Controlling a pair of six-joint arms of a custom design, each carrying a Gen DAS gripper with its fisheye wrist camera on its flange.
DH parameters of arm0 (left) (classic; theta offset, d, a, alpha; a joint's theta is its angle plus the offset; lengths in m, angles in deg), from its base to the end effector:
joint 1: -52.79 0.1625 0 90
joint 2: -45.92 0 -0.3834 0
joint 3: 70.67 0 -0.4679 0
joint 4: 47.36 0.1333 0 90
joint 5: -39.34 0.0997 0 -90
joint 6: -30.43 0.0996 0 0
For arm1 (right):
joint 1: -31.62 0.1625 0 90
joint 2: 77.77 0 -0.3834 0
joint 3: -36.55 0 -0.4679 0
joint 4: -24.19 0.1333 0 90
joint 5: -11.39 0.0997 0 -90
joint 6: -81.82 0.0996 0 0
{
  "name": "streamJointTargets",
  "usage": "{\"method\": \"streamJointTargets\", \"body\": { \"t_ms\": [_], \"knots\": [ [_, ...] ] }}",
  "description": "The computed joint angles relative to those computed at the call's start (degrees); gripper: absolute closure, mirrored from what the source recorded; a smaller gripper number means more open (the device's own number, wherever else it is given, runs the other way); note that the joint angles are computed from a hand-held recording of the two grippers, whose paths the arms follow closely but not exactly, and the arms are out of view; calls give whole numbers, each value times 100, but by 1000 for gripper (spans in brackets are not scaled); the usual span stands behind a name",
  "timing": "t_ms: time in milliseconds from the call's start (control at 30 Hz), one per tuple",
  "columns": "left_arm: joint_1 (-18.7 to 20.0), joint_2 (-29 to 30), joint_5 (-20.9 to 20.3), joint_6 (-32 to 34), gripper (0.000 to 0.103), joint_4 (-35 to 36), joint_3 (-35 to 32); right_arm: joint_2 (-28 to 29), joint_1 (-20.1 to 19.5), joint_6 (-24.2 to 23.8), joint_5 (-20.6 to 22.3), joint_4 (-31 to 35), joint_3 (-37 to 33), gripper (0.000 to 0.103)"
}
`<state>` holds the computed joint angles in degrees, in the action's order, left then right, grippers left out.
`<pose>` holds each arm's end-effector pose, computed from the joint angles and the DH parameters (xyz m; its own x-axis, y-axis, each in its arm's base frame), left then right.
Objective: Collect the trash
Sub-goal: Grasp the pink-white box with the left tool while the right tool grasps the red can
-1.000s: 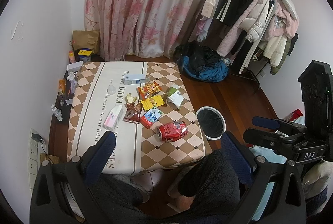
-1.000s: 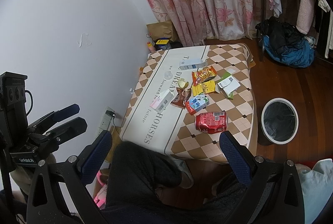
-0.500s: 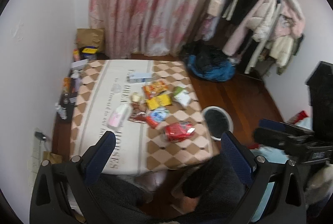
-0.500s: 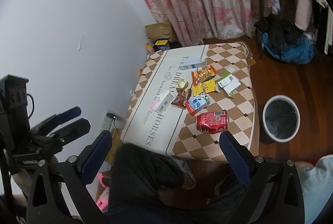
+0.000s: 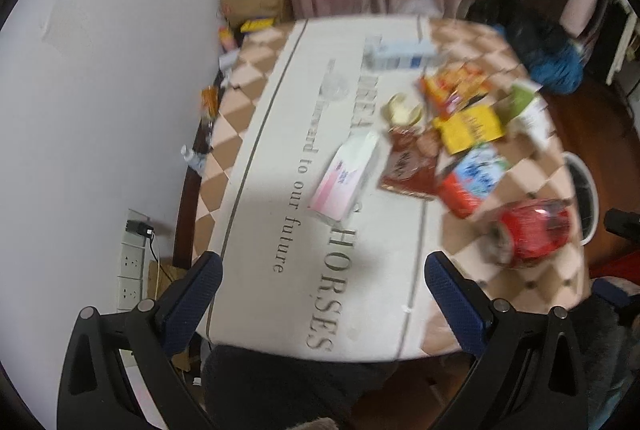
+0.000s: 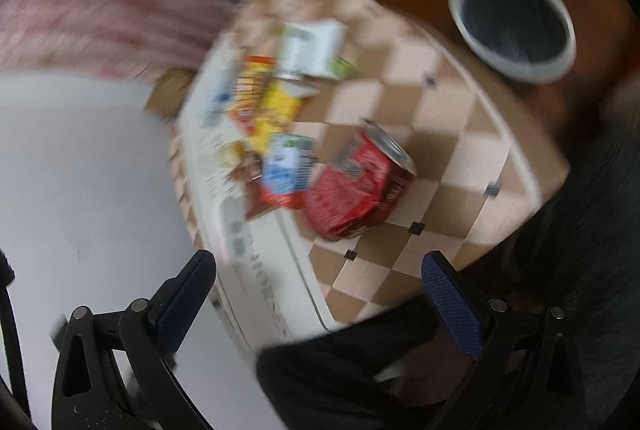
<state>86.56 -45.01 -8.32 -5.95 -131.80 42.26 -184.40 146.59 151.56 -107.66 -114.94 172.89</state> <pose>-0.2892 -0.4345 0.2592 -0.5593 0.3419 -0.7552 0.5033 0.8639 0.0183 0.2541 -0.3446 0.2490 -0.6715 0.7249 -0.1533 0.6695 0.5050 -0.5447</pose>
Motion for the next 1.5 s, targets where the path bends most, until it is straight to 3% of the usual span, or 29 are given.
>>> {"method": "streamJointTargets", "body": {
  "t_ms": [133,300,367,433,500,633,700,967,1033,1133,1300,1500],
  "knots": [
    [445,472,9,465,0,-327,-136,352,-658,-74,240,-868,351,0],
    [881,1174,-108,1184,0,-640,-487,931,-1063,-200,371,-1440,318,0],
    [994,1367,-152,1390,1,-688,-581,1178,-1131,-312,297,-1493,202,4],
    [1151,1602,-274,1671,4,-785,-695,1378,-1166,-401,276,-1296,-21,15],
    [1247,1752,-274,1736,14,-756,-773,1554,-1200,-584,271,-994,-267,20],
    [1439,1958,-460,1690,61,-792,-909,1976,-1210,-1003,120,-289,-844,22],
    [1468,1920,-555,1611,69,-900,-884,2070,-1261,-1202,224,-211,-935,23],
    [1269,1335,-432,1015,70,-1023,-218,2052,-1204,-1725,81,-520,-826,36],
    [1164,1130,-340,759,70,-985,-5,2007,-1182,-1924,146,-734,-737,59],
    [1006,881,-232,454,70,-874,241,2000,-1021,-2073,-175,-521,-775,59],
    [639,576,-116,75,70,-755,475,1854,-896,-2223,-321,-414,-631,59],
    [438,835,15,61,70,-1006,103,1480,-604,-2370,-541,-180,-459,59]
  ]
}}
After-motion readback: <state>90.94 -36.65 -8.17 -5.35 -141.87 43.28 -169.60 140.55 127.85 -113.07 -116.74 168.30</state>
